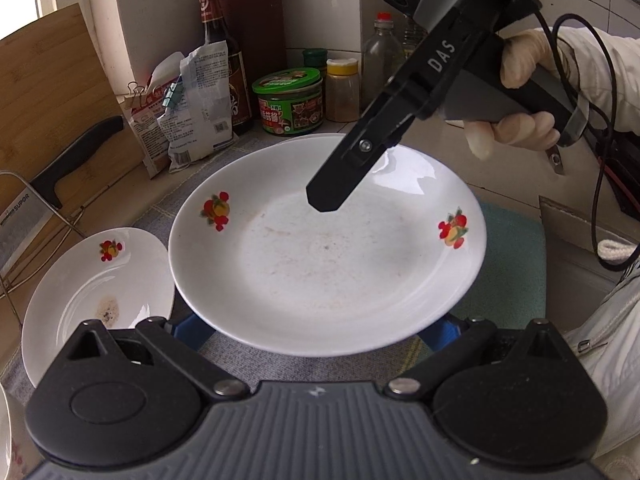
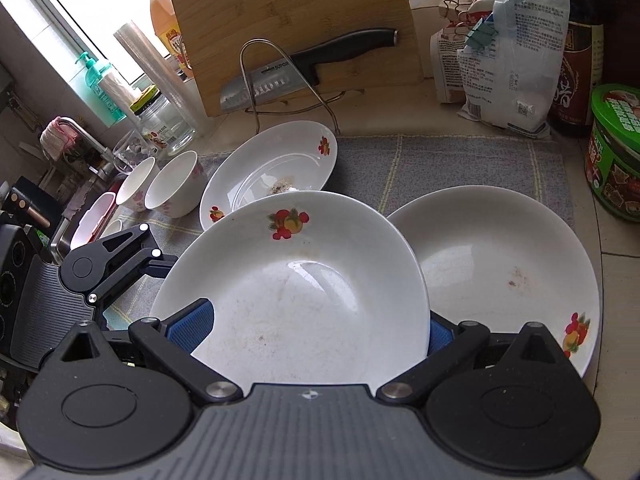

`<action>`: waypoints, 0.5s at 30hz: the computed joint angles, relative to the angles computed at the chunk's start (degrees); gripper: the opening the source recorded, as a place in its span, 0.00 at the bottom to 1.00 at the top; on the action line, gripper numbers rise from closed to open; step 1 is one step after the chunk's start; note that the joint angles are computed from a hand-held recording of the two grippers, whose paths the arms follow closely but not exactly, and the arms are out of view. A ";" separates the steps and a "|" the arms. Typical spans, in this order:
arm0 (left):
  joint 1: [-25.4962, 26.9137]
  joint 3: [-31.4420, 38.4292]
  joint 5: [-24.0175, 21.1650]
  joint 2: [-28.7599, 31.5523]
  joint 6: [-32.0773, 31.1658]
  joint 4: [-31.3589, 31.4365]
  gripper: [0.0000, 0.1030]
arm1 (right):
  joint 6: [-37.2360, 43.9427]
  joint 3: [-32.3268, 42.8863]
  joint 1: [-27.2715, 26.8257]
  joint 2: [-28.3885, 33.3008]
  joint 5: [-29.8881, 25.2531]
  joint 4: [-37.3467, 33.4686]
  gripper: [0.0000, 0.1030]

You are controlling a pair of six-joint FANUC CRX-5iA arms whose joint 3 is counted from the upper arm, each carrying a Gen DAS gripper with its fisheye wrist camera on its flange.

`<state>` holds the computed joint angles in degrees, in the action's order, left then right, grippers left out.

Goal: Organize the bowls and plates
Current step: 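Lower the held plate onto the placed plate with the right gripper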

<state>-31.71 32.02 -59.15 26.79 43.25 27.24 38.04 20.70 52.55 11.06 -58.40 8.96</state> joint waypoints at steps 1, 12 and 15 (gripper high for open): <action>-0.25 0.93 -0.29 0.62 0.16 -0.17 0.99 | -0.29 -0.69 -0.22 -0.39 0.37 0.20 1.00; -1.33 10.54 -4.06 7.09 1.04 -1.59 0.99 | -1.30 -5.80 -2.38 -3.51 2.71 0.31 1.00; -1.58 12.69 -5.10 8.41 1.67 -1.86 0.99 | -1.50 -6.85 -2.76 -4.13 3.28 0.34 1.00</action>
<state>-33.29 44.71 -64.26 35.20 44.91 25.39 36.54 13.86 49.79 6.93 -55.11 9.31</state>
